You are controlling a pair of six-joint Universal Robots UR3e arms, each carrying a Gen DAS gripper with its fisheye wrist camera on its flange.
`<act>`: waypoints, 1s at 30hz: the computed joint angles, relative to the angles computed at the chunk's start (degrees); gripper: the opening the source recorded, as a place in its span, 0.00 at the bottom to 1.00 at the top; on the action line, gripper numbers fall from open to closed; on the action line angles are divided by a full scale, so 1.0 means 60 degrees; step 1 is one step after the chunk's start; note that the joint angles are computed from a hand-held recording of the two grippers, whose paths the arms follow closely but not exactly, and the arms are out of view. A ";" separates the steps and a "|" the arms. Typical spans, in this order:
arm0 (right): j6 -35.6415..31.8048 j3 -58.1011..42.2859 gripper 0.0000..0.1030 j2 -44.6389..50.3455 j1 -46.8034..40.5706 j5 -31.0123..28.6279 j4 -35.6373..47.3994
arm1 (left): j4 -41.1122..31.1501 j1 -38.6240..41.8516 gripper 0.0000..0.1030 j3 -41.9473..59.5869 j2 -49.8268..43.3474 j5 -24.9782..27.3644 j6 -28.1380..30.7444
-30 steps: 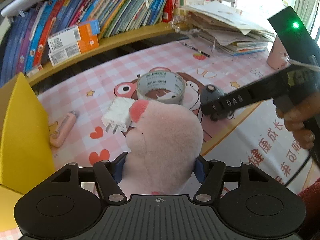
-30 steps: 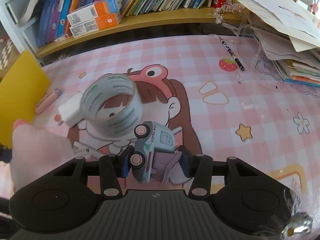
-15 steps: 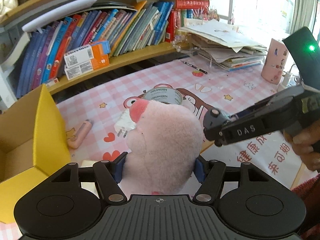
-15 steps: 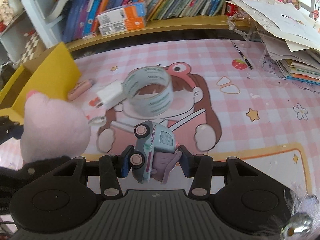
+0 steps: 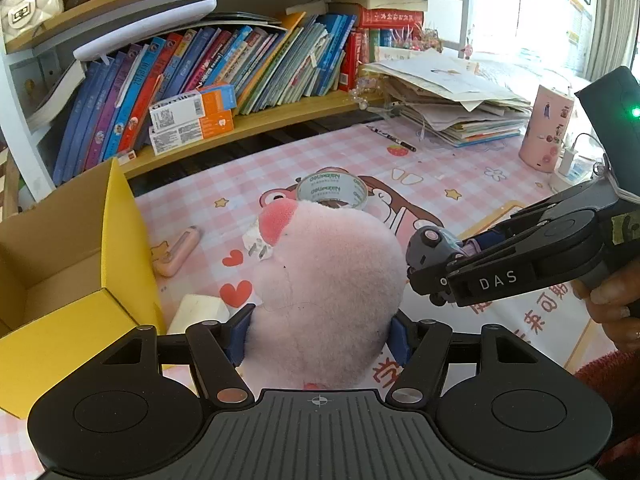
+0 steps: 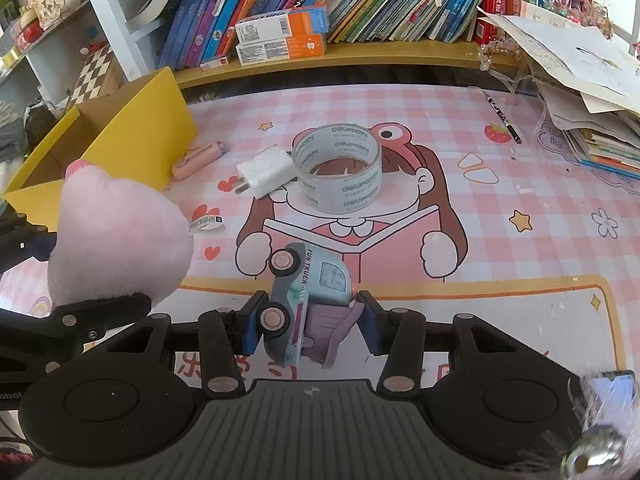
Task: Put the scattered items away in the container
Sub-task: 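Lift the pig plush with the left tool while the right tool carries the toy car toward the box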
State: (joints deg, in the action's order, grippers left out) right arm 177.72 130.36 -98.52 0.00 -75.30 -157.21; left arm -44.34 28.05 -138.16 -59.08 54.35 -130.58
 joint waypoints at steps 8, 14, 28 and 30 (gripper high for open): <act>0.0409 0.0163 0.44 -0.0240 0.0296 -0.0290 -0.0037 | -0.1371 0.0668 0.63 -0.0069 0.0870 -0.0371 0.0890; 0.0921 -0.0001 0.44 -0.0190 0.0889 -0.0904 -0.0090 | -0.2895 0.1519 0.63 0.0042 0.1534 -0.0922 0.2029; 0.3249 -0.1371 0.44 0.0744 0.3526 -0.3199 0.0185 | -0.8685 0.4544 0.63 0.1698 0.1926 -0.1859 0.7090; 0.3544 -0.1658 0.44 0.0978 0.3913 -0.3481 0.0270 | -0.9415 0.4999 0.63 0.1989 0.1803 -0.1836 0.7804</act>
State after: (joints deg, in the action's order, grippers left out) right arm 198.99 120.42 -92.65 23.48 -96.19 -155.59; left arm -100.83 58.04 -126.22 -48.26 43.33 -83.75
